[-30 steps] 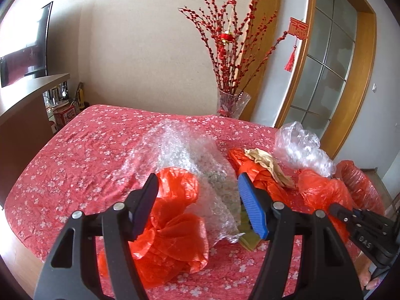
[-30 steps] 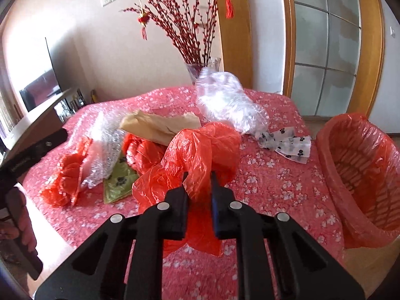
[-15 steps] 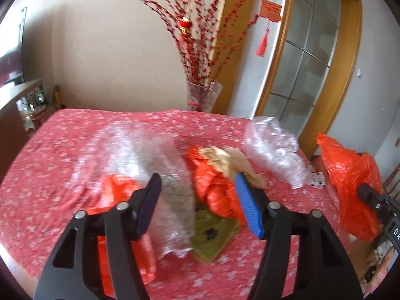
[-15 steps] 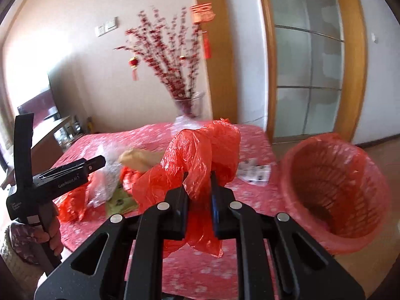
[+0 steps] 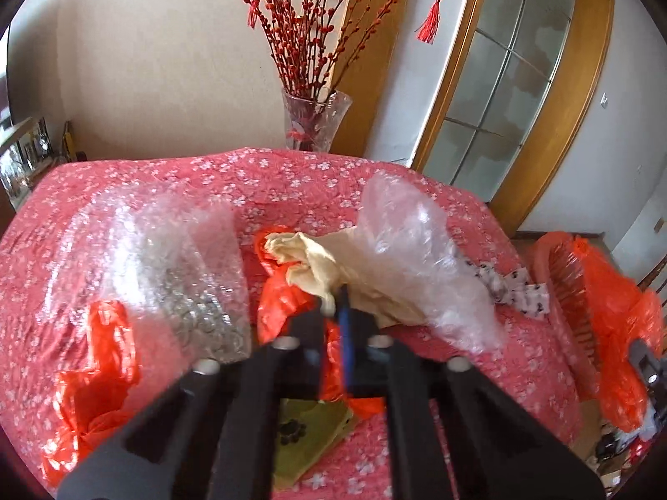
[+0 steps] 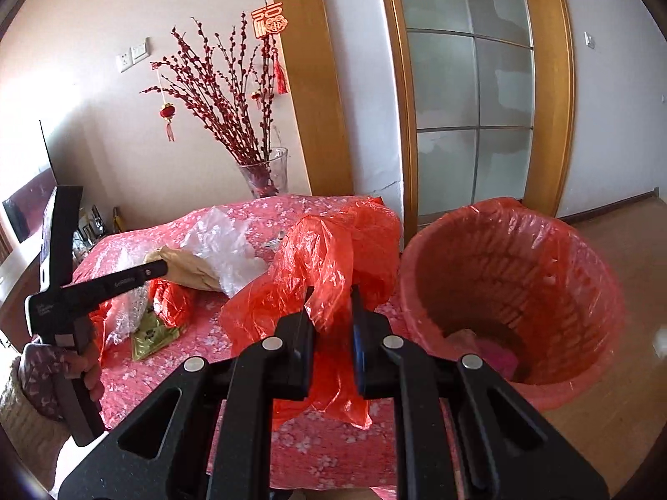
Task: Collect trash
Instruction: 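Grasp the crumpled tan paper with the left tool while the right tool holds the red bag, then carry the tan paper and red bag over the red basket with both tools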
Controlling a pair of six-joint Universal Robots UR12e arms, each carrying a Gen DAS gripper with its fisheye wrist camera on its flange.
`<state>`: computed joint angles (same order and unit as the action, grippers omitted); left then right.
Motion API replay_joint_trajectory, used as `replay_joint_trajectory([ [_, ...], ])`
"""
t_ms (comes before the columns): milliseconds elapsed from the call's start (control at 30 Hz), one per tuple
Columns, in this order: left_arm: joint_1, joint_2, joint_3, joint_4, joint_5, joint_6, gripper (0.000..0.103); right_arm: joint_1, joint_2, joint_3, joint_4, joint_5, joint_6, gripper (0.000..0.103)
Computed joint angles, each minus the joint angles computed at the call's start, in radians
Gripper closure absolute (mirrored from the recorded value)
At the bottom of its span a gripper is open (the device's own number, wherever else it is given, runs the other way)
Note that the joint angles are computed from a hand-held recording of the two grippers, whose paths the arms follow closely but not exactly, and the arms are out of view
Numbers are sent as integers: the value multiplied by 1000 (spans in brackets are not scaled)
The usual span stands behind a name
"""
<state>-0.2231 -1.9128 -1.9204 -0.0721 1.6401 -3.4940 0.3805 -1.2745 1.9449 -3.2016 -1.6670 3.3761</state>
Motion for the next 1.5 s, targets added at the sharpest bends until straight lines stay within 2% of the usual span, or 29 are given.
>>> replay_joint_trajectory([
  [167, 6, 16, -17, 78, -42, 16, 101, -7, -4, 5, -5, -3, 6, 88],
  [467, 16, 68, -34, 139, -71, 31, 101, -13, -9, 5, -32, -9, 5, 88],
  [900, -11, 96, -18, 208, -162, 55, 101, -36, -32, 28, -53, -42, 23, 88],
  [1167, -55, 65, 33, 196, -225, 75, 101, -60, -52, 48, -50, -87, 39, 88],
  [1267, -74, 40, 64, 180, -269, 76, 101, -73, -61, 59, -50, -101, 43, 88],
  [1500, -116, -17, 130, 151, -323, 79, 101, -104, -82, 89, -56, -129, 69, 88],
])
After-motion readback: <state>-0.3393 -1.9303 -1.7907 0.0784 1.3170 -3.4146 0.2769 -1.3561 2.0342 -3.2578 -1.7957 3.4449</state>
